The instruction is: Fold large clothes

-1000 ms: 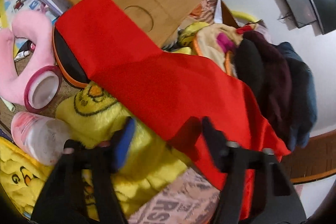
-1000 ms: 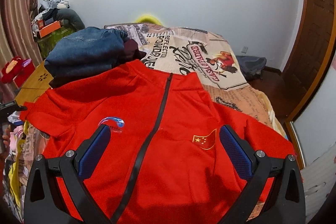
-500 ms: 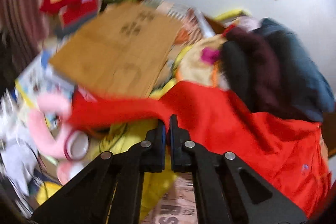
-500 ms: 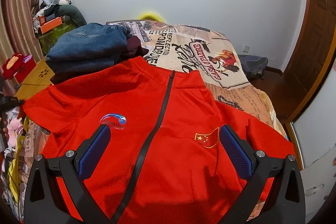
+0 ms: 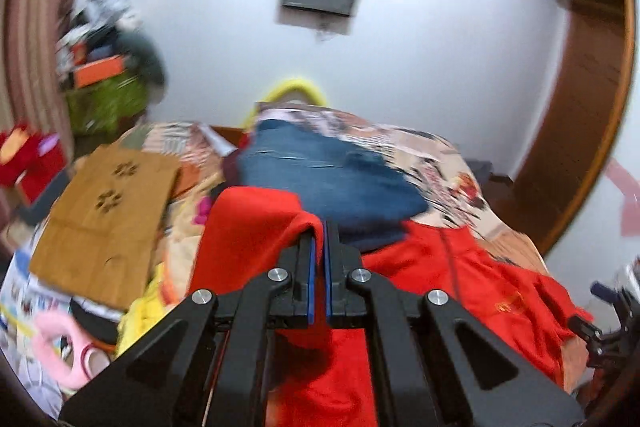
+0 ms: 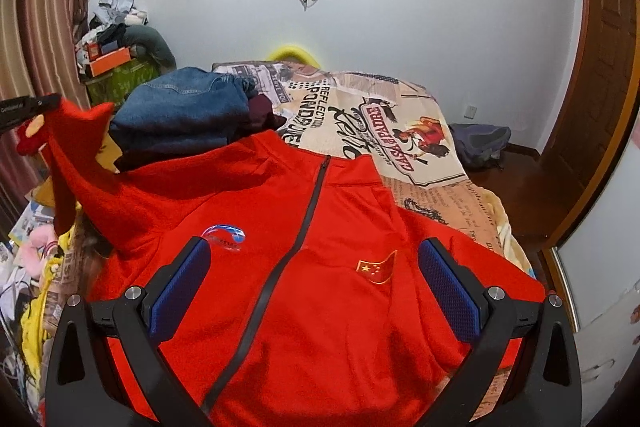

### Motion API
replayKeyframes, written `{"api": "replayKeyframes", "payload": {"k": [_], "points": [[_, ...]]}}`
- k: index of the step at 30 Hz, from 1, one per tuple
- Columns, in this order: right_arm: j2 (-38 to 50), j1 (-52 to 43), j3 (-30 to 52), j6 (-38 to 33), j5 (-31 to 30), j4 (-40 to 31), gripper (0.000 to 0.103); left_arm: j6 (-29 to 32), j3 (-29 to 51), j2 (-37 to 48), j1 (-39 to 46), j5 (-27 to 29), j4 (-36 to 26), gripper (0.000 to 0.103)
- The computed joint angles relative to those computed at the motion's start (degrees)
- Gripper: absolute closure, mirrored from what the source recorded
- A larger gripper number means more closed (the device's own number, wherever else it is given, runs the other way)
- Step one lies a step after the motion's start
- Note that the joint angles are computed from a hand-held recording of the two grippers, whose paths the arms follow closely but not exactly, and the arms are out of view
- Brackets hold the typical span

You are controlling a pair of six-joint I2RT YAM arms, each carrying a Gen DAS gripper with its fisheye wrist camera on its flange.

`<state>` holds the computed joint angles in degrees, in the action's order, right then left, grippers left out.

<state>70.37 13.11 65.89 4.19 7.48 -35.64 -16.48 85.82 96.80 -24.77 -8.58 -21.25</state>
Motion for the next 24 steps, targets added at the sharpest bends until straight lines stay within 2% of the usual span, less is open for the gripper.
{"api": "replayKeyframes", "payload": {"k": [4,12,16,19,24], "points": [[-1.18,-2.68,-0.78,-0.18,-2.68,-0.04,0.0,1.57,6.2,6.48,-6.04,-1.76,-2.67,0.101],[-4.55,-6.06,-4.18,-0.47,-4.61,-0.61,0.0,-0.03,17.69,23.0,-13.63,5.07,-11.74,0.101],[-5.55,-8.13,-5.33,-1.09,-5.58,-1.39,0.0,-0.37,19.72,27.81,-15.73,6.68,-14.89,0.1],[-6.04,-9.45,-6.03,-1.19,-6.41,-1.93,0.0,-1.9,19.29,29.17,-15.79,9.15,-16.04,0.096],[-6.39,-10.33,-6.68,-1.2,-7.03,-2.31,0.0,-5.56,12.31,24.82,-14.89,12.9,-13.47,0.073]]}}
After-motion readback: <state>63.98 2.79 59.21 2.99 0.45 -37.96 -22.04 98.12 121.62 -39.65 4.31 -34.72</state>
